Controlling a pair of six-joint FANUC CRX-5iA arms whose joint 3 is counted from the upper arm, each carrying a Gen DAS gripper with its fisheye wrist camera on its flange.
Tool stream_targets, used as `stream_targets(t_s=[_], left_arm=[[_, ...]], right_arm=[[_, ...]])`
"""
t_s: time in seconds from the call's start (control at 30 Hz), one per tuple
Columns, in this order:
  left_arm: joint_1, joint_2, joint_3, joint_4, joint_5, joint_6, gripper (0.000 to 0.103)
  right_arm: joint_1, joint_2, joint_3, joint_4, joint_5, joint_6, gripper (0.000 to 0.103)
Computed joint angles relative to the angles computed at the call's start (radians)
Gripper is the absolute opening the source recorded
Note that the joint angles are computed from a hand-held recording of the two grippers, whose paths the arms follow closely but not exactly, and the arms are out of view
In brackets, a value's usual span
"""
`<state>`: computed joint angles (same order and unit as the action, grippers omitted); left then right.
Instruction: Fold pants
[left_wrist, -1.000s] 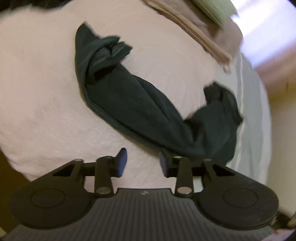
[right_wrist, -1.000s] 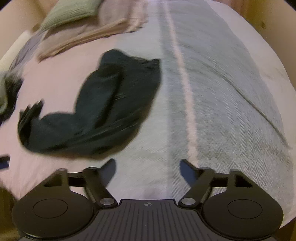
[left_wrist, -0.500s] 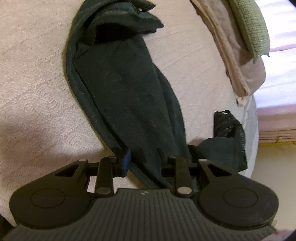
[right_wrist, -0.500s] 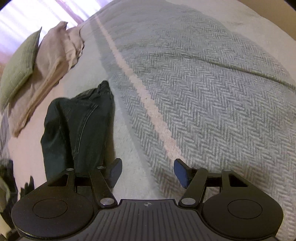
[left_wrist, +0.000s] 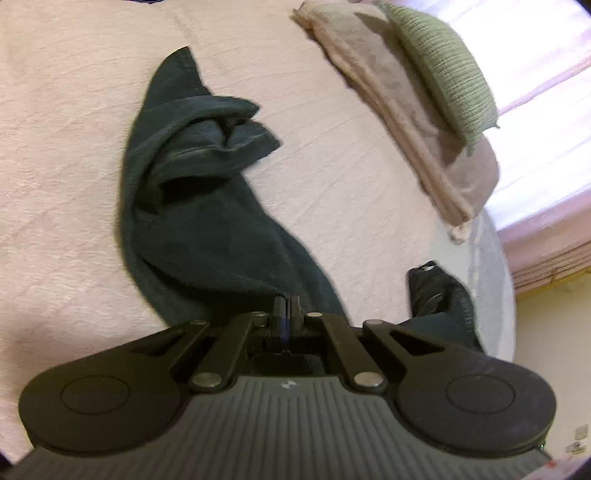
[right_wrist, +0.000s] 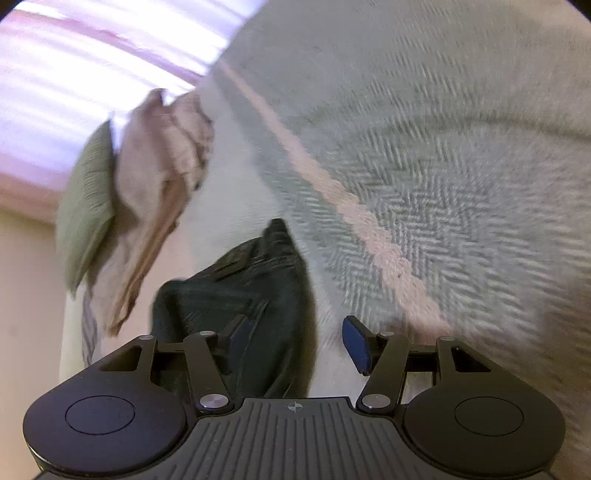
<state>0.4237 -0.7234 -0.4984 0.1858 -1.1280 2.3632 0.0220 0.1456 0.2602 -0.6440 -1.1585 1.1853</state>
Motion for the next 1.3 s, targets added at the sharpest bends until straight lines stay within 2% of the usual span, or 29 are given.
stream_targets(t_s=[0.07, 0.13, 0.17, 0.2, 0.23, 0.27, 0.3, 0.37, 0.43, 0.53, 0.6, 0.67, 0.77, 0.83, 0.87, 0.93, 1.03, 1.1, 1.13, 1.17, 1.23, 1.27, 1.3], left_arm=[[0.002, 0.001, -0.003, -0.007, -0.009, 0.004, 0.000], [-0.010, 0.010, 0.005, -0.026, -0.004, 0.018, 0.000], [-0.014, 0.010, 0.004, -0.035, -0.004, 0.021, 0.000], [-0.016, 0.012, 0.004, -0.040, -0.003, 0.017, 0.000], [-0.023, 0.020, 0.011, -0.051, -0.006, 0.011, 0.000], [-0.031, 0.033, 0.023, -0.062, -0.008, 0.006, 0.000], [-0.037, 0.043, 0.036, -0.071, -0.012, -0.002, 0.000], [-0.035, 0.054, 0.058, -0.076, -0.022, -0.028, 0.000], [-0.039, 0.060, 0.087, -0.086, -0.035, -0.059, 0.000], [-0.037, 0.055, 0.120, -0.073, -0.051, -0.131, 0.000], [-0.016, 0.033, 0.119, -0.012, -0.041, -0.196, 0.000], [-0.045, 0.025, 0.152, -0.012, -0.033, -0.217, 0.000], [-0.064, 0.019, 0.188, 0.015, 0.013, -0.261, 0.000], [-0.055, 0.040, 0.205, 0.066, 0.058, -0.315, 0.000], [-0.063, 0.070, 0.227, 0.076, 0.088, -0.344, 0.000], [-0.081, 0.142, 0.271, 0.078, 0.152, -0.409, 0.000], [-0.087, 0.280, 0.356, 0.086, 0.277, -0.485, 0.000], [-0.094, 0.389, 0.457, 0.031, 0.349, -0.483, 0.000], [-0.090, 0.452, 0.515, 0.013, 0.379, -0.487, 0.000], [-0.095, 0.513, 0.590, -0.040, 0.375, -0.450, 0.000], [-0.087, 0.626, 0.726, -0.090, 0.332, -0.425, 0.010], [-0.082, 0.669, 0.780, -0.109, 0.307, -0.417, 0.028], [-0.075, 0.701, 0.826, -0.131, 0.263, -0.411, 0.042]], right_arm=[[-0.008, 0.049, 0.011, -0.040, 0.006, -0.038, 0.055], [-0.033, 0.074, -0.010, -0.150, 0.053, -0.052, 0.054], [-0.041, 0.075, -0.028, -0.207, 0.091, -0.059, 0.051], [-0.051, 0.080, -0.034, -0.260, 0.105, -0.044, 0.032], [-0.047, 0.087, -0.031, -0.279, 0.110, -0.038, 0.018], [-0.032, 0.090, -0.022, -0.253, 0.107, -0.039, 0.001], [-0.017, 0.079, -0.024, -0.222, 0.116, -0.025, 0.001], [-0.032, 0.015, -0.079, -0.254, 0.179, 0.029, 0.000], [-0.102, -0.083, -0.160, -0.367, 0.225, 0.075, 0.000], [-0.192, -0.266, -0.255, -0.381, 0.238, 0.069, 0.000], [-0.262, -0.388, -0.277, -0.347, 0.194, 0.056, 0.000], [-0.306, -0.491, -0.257, -0.269, 0.121, 0.048, 0.000], [-0.304, -0.568, -0.177, -0.128, 0.040, 0.025, 0.000], [-0.227, -0.561, -0.127, 0.001, 0.068, -0.010, 0.000], [-0.206, -0.546, -0.107, 0.019, 0.084, -0.001, 0.000], [-0.117, -0.507, -0.088, 0.094, 0.178, -0.020, 0.000], [-0.031, -0.365, 0.007, 0.131, 0.294, -0.035, 0.000], [-0.006, -0.205, 0.163, 0.108, 0.273, -0.066, 0.001], [0.028, -0.118, 0.242, 0.140, 0.284, -0.100, 0.002], [0.040, -0.031, 0.333, 0.120, 0.265, -0.094, 0.010], [0.074, 0.126, 0.523, 0.211, 0.136, -0.167, 0.034], [0.081, 0.165, 0.566, 0.228, 0.096, -0.201, 0.061], [0.089, 0.176, 0.567, 0.247, 0.087, -0.231, 0.071]])
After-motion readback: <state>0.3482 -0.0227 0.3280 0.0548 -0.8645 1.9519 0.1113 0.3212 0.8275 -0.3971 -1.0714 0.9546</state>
